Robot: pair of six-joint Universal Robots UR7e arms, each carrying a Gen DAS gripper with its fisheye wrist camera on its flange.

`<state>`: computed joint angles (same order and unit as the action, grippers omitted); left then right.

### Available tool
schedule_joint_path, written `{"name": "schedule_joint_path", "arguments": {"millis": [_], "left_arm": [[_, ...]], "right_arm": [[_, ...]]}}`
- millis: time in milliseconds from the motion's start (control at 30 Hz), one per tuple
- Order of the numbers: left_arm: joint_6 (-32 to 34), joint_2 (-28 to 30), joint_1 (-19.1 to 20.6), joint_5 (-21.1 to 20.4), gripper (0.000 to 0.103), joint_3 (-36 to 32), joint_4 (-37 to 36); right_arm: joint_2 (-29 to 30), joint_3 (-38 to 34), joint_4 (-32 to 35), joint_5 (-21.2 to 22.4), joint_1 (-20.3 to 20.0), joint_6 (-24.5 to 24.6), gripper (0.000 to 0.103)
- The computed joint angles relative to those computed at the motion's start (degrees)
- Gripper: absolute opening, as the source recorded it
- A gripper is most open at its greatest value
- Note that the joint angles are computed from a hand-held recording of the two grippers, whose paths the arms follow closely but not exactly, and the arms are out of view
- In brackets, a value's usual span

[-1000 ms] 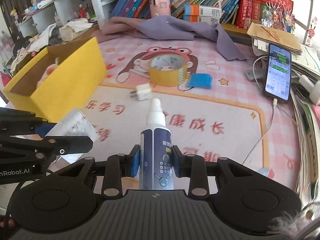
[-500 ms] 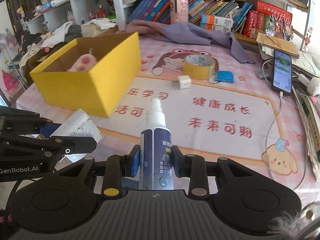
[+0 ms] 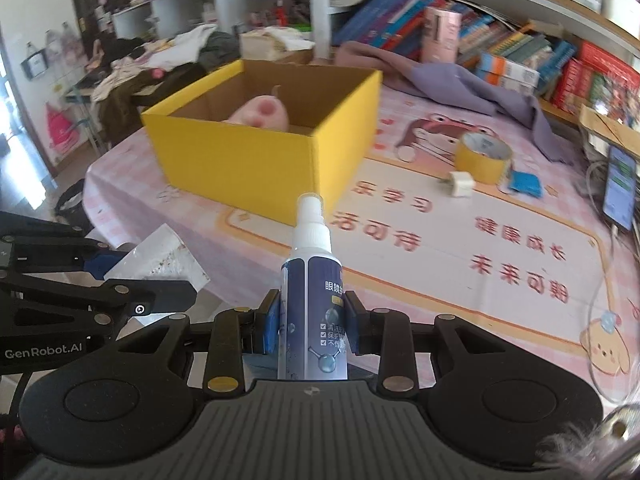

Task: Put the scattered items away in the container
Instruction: 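Carry the charger with the left tool and spray bottle with the right tool to the yellow box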

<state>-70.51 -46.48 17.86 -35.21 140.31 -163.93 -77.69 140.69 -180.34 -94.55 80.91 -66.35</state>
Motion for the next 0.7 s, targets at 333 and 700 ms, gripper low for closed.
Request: {"name": "schedule_joint_path", "arguments": {"millis": [333, 700], "left_arm": [[-6.02, -3.56, -1.83, 0.23, 0.025, 2.19, 6.93], [-10.40, -6.05, -3.03, 0.70, 0.025, 3.21, 13.08]], "right_arm": [[0.59, 1.66, -0.38, 0.41, 1.47, -0.81, 0.031], [0.41, 2.87, -1.13, 0.72, 2.35, -1.28, 0.031]]}}
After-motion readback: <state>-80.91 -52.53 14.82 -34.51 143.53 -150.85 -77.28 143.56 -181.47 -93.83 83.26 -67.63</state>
